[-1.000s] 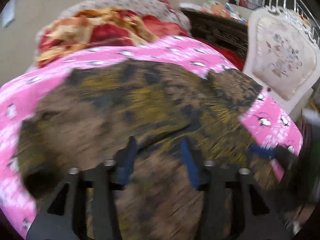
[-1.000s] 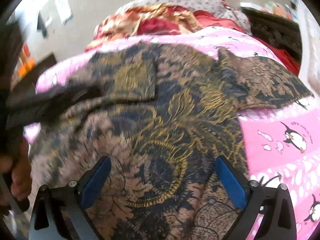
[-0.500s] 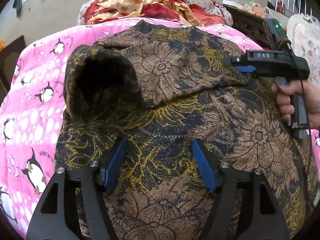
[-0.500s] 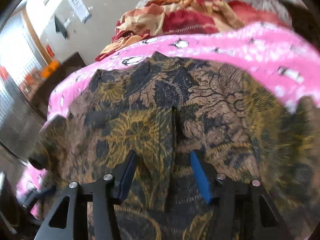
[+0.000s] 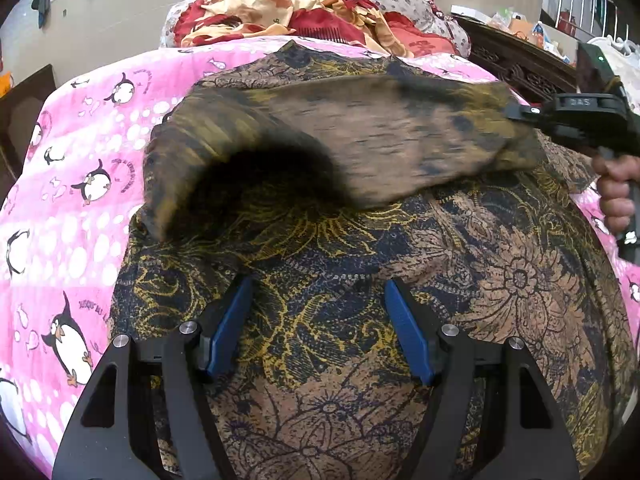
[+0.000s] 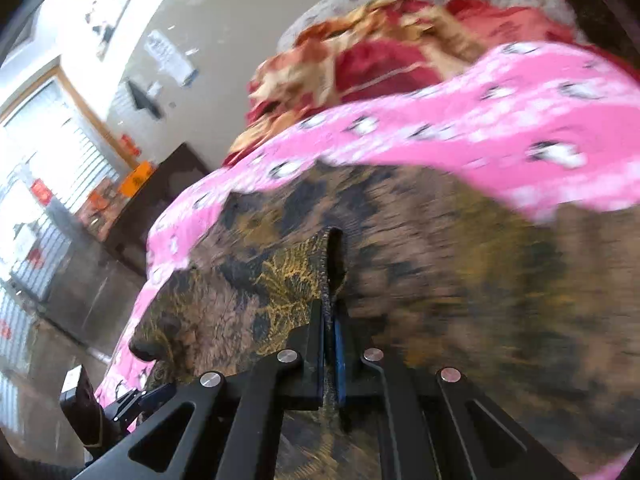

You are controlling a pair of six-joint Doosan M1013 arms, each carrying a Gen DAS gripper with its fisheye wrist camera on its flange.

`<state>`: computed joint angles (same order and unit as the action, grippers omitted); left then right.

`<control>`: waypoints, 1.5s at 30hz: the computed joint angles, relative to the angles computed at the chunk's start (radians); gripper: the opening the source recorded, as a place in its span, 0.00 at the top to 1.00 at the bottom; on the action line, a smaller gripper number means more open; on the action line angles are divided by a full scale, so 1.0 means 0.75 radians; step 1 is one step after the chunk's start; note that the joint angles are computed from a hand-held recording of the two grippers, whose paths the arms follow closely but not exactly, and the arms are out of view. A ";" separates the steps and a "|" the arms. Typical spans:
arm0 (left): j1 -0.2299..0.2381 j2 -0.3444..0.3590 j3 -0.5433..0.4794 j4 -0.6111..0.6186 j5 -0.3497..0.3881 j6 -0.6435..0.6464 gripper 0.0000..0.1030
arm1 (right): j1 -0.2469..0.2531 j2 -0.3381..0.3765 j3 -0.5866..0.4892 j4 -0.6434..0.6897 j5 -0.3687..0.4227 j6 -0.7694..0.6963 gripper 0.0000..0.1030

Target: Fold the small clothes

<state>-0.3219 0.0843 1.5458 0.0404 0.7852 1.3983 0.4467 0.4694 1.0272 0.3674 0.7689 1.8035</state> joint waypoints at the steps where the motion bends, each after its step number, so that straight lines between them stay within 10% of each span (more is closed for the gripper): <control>1: 0.000 0.000 0.000 0.001 0.000 -0.001 0.32 | -0.003 -0.012 0.000 -0.079 0.027 0.067 0.96; 6: 0.001 -0.006 0.004 0.001 0.001 -0.018 0.32 | -0.015 0.056 -0.141 -0.423 0.389 0.384 0.96; 11: 0.007 -0.035 -0.036 0.084 0.006 -0.119 0.32 | -0.015 0.041 -0.134 -0.417 0.368 0.351 0.93; 15: 0.024 0.020 -0.151 0.186 -0.039 -0.234 0.21 | 0.013 -0.075 0.002 -0.646 0.156 0.490 0.54; 21: 0.035 0.268 -0.361 0.323 0.259 -0.267 0.43 | 0.021 -0.083 0.044 -0.367 0.151 0.258 0.69; 24: 0.064 0.246 -0.312 0.271 0.177 -0.294 0.43 | 0.027 -0.044 0.052 -0.378 0.314 0.214 0.76; 29: 0.091 0.234 -0.334 0.279 0.100 -0.362 0.42 | 0.031 -0.053 0.014 -0.472 0.216 0.284 0.77; 32: 0.101 0.314 -0.431 0.335 0.218 -0.434 0.42 | 0.037 0.003 -0.067 -0.557 0.178 0.370 0.75; 35: 0.111 0.354 -0.434 0.367 0.246 -0.437 0.25 | 0.048 0.106 -0.167 -0.617 0.364 0.387 0.65; 38: 0.146 0.355 -0.440 0.258 0.241 -0.411 0.23 | 0.066 0.107 -0.164 -0.695 0.352 0.423 0.65; 41: 0.132 0.323 -0.435 0.316 0.262 -0.439 0.24 | 0.072 0.161 -0.314 -0.683 0.564 0.418 0.65; 45: 0.092 0.202 -0.316 0.314 0.091 -0.529 0.24 | 0.136 0.080 -0.213 -0.748 0.393 0.475 0.45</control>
